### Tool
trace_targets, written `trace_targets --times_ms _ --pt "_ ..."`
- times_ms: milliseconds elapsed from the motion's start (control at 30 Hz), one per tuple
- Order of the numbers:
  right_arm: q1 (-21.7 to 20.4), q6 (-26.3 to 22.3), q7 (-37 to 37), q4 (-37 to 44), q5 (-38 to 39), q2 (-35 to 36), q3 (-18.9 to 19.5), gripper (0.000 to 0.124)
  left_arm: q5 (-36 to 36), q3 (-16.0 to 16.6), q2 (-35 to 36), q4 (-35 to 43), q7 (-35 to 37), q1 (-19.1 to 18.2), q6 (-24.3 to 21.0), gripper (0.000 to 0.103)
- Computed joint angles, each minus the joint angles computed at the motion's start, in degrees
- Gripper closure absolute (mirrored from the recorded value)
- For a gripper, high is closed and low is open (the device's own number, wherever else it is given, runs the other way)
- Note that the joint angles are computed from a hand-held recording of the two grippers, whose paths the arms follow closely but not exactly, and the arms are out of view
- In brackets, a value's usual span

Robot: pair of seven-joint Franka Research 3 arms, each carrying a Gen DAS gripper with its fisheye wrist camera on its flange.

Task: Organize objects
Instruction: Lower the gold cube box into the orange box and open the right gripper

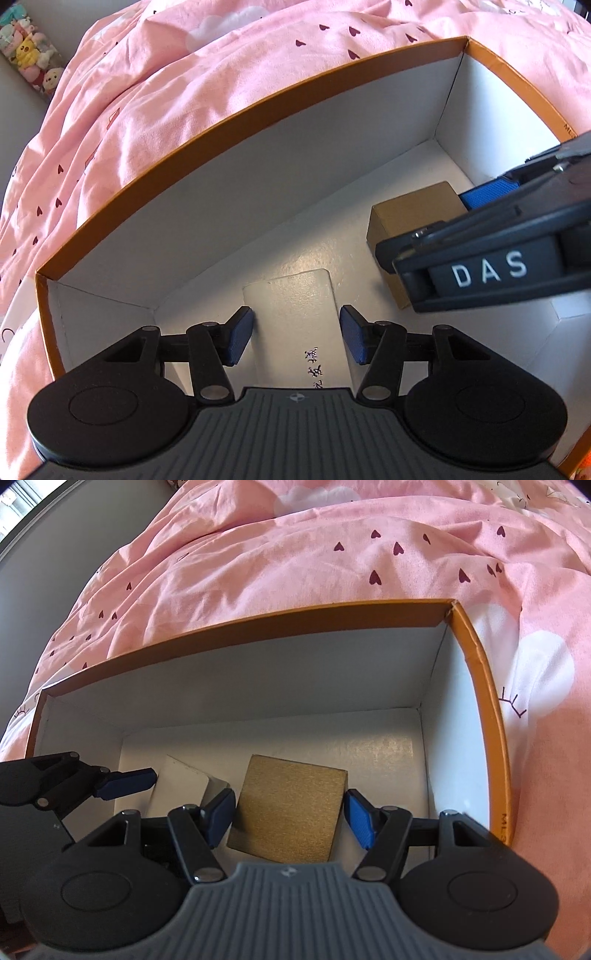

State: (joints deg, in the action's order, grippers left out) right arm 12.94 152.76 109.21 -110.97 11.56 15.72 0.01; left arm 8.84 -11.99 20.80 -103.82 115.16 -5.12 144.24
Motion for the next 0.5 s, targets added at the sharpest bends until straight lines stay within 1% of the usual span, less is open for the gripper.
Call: trace_targets --times_ms 133,200,300,333,367,433,500 --pt "-0.3 1.1 -1.6 0.2 1.1 0.5 0.5 0.057 3.4 1.8 0.0 0.8 -3.2 -1.1 -2.1 0.042" --pt "-0.2 1.6 -2.4 0.0 1.3 0.3 0.7 0.054 6.6 2.9 -0.4 0.5 -5.5 -1.8 -2.1 0.043" --pt "0.8 1.7 -2.0 -0.6 -0.5 -0.5 0.1 0.045 14.1 5.3 -1.0 -1.0 -11.1 -3.5 0.0 0.048" --pt "0.9 1.8 -2.1 -0.8 -1.1 -0.8 0.1 0.045 16.1 5.6 -1.1 -1.4 -12.0 -3.6 0.7 0.053" --pt "1.2 1.5 -2.4 -1.1 -2.0 -1.2 0.0 0.045 16.6 5.3 -1.2 -1.8 -11.8 -3.1 1.3 0.054" --pt "1.7 0.9 -2.3 -1.5 -4.1 -1.9 -0.4 0.042 16.5 4.6 -1.5 -2.8 -10.5 -2.1 3.0 0.054" --pt "1.9 -0.2 -3.1 -1.9 -5.8 -2.3 -0.4 0.040 17.9 4.5 -2.2 -4.5 -9.5 -1.6 6.3 0.053"
